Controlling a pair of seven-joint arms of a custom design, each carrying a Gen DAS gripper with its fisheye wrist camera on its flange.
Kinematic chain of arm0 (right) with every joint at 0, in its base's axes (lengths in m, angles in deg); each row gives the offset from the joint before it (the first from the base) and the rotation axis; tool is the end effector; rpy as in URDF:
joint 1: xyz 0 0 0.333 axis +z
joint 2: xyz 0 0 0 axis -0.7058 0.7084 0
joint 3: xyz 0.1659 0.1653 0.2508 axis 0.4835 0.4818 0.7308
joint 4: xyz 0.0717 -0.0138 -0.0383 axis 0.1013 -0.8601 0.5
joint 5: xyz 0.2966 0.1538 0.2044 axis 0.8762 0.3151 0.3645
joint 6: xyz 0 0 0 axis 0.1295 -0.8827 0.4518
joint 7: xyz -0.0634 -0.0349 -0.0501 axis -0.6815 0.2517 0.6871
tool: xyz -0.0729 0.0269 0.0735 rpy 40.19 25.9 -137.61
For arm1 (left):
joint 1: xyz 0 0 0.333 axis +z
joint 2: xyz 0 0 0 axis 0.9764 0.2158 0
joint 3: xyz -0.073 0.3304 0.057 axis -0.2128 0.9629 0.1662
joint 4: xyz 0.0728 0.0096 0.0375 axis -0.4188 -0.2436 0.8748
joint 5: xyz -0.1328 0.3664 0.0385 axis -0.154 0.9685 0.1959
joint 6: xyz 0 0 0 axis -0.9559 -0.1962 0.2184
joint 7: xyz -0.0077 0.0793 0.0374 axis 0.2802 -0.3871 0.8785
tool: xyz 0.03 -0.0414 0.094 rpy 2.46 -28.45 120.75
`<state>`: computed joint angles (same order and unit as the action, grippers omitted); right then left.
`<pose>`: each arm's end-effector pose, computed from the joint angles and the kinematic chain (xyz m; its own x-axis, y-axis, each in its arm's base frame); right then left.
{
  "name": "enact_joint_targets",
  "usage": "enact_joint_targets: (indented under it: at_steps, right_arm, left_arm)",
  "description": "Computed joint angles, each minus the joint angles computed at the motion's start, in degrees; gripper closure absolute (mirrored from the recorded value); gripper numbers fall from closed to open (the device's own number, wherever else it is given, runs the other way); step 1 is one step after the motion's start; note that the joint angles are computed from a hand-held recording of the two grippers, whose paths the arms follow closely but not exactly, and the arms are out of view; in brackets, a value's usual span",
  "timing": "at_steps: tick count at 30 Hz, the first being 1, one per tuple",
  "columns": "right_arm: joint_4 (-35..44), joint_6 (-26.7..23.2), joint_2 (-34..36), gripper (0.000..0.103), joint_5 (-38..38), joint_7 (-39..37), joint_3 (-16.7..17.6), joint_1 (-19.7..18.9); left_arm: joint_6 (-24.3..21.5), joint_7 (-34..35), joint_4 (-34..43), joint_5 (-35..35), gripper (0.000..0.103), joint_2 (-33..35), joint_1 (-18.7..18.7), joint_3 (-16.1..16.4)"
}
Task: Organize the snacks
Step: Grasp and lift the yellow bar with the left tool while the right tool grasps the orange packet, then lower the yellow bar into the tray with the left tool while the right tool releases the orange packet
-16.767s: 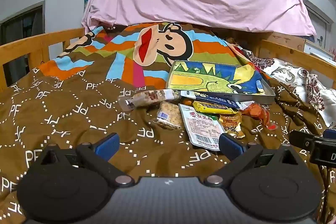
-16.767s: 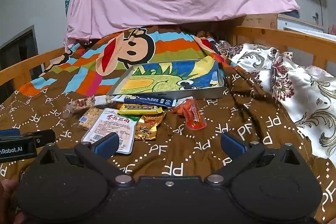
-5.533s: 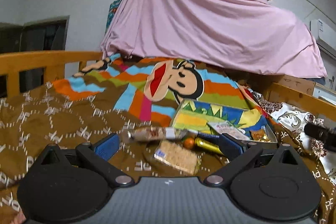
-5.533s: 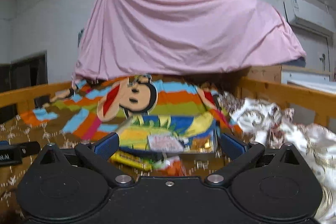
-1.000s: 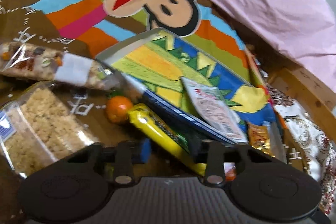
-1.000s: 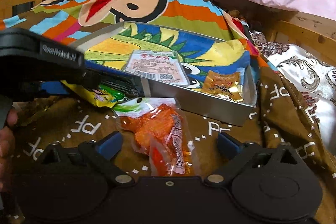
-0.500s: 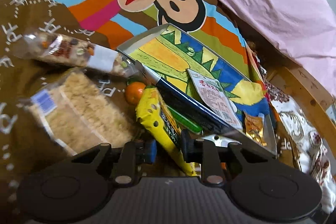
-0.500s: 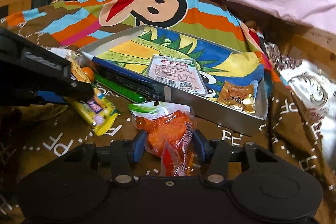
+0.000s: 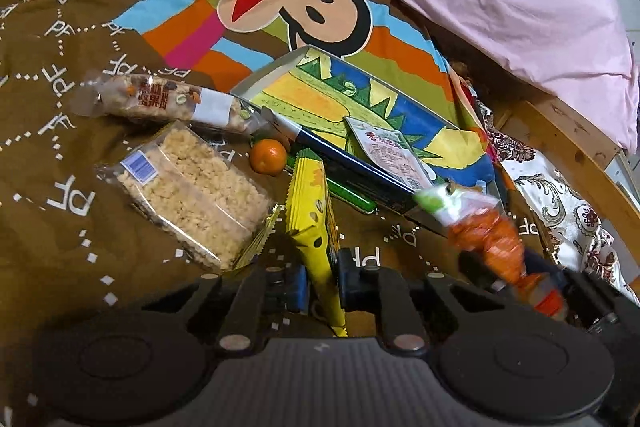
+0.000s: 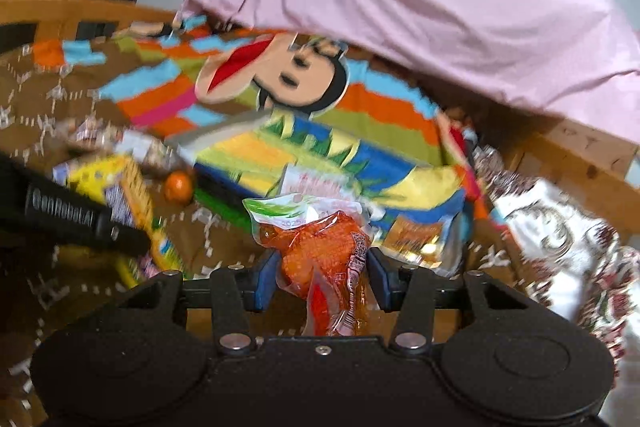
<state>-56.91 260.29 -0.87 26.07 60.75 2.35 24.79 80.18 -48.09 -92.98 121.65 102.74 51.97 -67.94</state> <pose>0.6168 0.4286 0.4697 0.3884 -0.8790 0.2767 -0.2589 -0.3923 -0.8827 0.5901 -0.3842 0.4529 0.2365 -0.8711 0.4305 -0.5218 -0.4876 -0.7000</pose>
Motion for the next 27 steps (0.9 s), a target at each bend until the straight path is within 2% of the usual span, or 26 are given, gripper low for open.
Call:
enact_joint_targets:
  at_steps: [6,10,18,21,24,27]
  right_arm:
    - [-0.5,8.2,-0.5,0.054,4.0,-2.4,2.3,-1.2]
    - [-0.3,11.0,-0.4,0.054,7.3,-4.7,2.4,-1.2]
    - [3.1,9.1,1.9,0.053,15.8,-7.8,1.1,-1.3]
    - [5.8,7.7,4.6,0.053,19.6,-8.2,-1.2,-0.9]
    - [8.7,7.1,7.2,0.053,22.5,-8.3,-2.9,-1.3]
    - [12.4,6.7,10.5,0.053,22.9,-7.9,-4.2,-2.8]
  left_arm:
    - [-0.9,-2.2,0.1,2.4,0.092,-0.9,-0.4,0.2]
    - [-3.2,4.6,2.1,-2.3,0.092,0.6,0.0,-1.0]
    - [-7.2,4.3,4.2,2.8,0.092,1.6,-2.9,0.5]
    - [-8.5,3.4,5.4,4.3,0.093,1.9,-3.2,0.7]
    - [-7.8,1.4,7.1,6.8,0.093,2.3,-3.1,1.2]
    - [-6.3,2.7,11.2,6.9,0.093,4.4,-2.4,1.5]
